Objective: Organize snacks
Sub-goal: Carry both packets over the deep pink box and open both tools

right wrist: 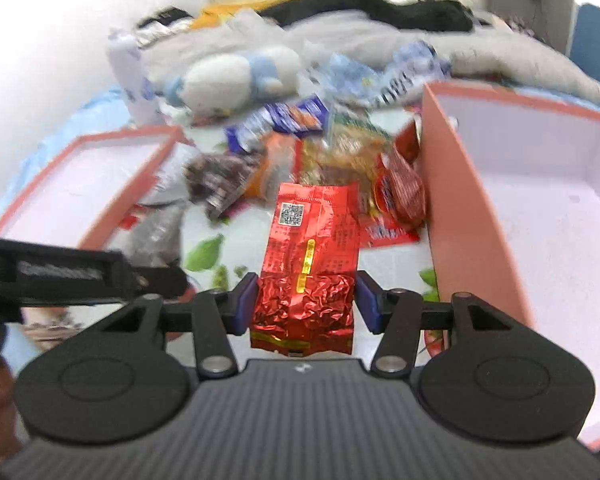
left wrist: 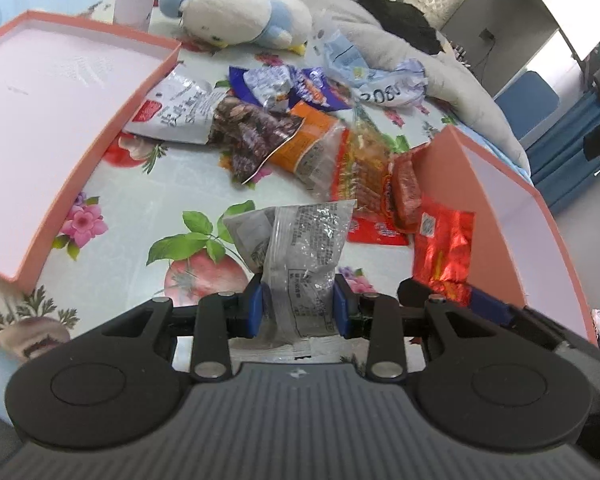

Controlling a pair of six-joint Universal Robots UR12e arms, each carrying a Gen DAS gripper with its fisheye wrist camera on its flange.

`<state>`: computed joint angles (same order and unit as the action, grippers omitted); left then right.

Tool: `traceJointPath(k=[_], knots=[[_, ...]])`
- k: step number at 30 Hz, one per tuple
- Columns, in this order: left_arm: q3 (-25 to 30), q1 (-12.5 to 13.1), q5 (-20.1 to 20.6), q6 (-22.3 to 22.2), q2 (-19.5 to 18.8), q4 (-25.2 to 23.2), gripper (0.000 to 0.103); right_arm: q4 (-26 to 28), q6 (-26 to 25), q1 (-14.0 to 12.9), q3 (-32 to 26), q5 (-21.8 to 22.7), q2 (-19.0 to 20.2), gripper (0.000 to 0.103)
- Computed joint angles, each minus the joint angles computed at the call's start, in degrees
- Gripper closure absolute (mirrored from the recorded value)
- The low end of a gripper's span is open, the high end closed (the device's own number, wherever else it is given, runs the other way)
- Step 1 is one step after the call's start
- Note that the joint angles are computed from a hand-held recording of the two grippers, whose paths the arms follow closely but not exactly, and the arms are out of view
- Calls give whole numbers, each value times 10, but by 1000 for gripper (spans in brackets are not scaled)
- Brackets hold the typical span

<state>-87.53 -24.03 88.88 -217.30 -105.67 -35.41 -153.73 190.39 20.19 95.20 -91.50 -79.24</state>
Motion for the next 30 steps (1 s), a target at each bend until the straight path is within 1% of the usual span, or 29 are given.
traceJointPath(k=[3, 6, 8, 13, 16, 19, 23, 26, 30], knots=[[3, -6, 5, 3, 8, -1, 64, -6, 9, -3, 4, 10, -16, 48], [7, -11, 8, 4, 15, -5, 64, -9, 20, -2, 7, -2, -33, 48], [11, -13, 5, 5, 19, -9, 64, -3, 34, -5, 9, -1, -43, 48], [33, -22, 6, 26, 19, -24, 64, -6, 50, -11, 17, -18, -62, 48], [49, -31, 10, 47, 14, -24, 64, -12, 58, -15, 23, -30, -73, 48], [64, -34, -5, 55, 7, -19, 64, -18, 63, -17, 26, -55, -83, 48], [86, -43, -24, 74, -7, -12, 64, -20, 64, -24, 34, -75, -98, 48], [102, -50, -36, 81, -18, -6, 64, -23, 67, -29, 44, -88, -109, 48], [137, -59, -49, 90, -39, -15, 64, -21, 69, -35, 56, -108, -119, 48]])
